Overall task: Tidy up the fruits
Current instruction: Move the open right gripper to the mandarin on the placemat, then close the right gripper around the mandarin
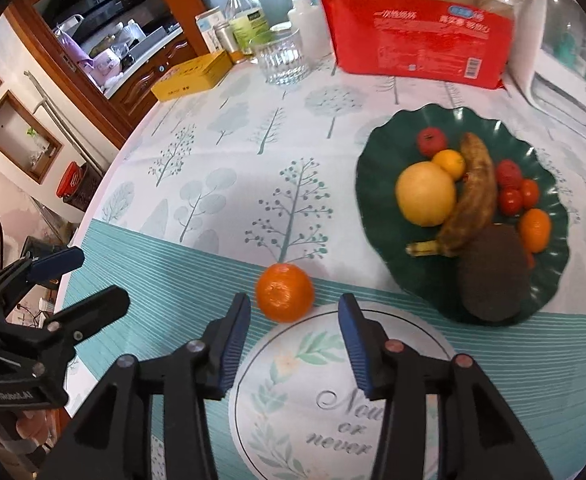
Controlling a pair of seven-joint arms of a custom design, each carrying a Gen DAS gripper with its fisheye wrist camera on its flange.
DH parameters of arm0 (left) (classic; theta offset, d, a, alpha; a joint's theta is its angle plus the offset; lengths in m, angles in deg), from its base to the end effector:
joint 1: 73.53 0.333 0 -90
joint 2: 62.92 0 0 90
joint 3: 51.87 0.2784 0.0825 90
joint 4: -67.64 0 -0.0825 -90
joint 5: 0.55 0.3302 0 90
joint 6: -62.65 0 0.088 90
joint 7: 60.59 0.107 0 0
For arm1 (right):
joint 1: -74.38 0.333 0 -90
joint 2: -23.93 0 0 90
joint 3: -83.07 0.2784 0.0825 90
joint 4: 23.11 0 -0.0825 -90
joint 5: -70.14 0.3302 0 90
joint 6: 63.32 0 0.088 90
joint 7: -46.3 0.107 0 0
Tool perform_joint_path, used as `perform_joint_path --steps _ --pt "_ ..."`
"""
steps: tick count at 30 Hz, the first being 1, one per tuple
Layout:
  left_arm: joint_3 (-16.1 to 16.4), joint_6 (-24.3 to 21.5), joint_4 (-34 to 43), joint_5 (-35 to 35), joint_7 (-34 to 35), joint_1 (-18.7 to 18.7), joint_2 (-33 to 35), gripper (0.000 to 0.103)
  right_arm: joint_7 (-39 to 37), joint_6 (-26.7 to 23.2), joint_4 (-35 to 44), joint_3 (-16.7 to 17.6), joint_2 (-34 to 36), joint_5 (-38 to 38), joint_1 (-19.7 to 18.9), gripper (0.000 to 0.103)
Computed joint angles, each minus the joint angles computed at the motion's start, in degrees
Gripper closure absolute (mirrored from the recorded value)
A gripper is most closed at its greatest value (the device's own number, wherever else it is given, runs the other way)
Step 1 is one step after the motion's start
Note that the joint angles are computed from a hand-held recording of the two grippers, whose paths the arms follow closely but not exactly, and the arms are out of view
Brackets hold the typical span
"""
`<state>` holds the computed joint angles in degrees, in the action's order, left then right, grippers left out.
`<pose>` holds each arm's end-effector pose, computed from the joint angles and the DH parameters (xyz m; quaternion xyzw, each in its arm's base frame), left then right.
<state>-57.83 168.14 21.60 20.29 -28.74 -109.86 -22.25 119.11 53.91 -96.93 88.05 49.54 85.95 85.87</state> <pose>0.5458 -0.4174 0.5234 -0.7778 0.5892 -0.1733 0.1337 0.6231 0.1873 0.5041 -0.8364 0.5048 -0.0052 0.2135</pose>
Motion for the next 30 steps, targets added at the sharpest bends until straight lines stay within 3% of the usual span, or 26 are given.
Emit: perform_joint_path --steps 7,30 --pt "-0.8 5.1 -10.5 0.4 -2.9 2.3 -5.2 0.009 2.6 0.0 2.1 -0.2 3.4 -1.9 1.4 0.055" --pt "-1.2 4.7 -8.6 -1.0 -2.9 2.5 -2.2 0.009 2.4 2.4 2.2 0.0 6.2 -6.1 3.6 0.057"
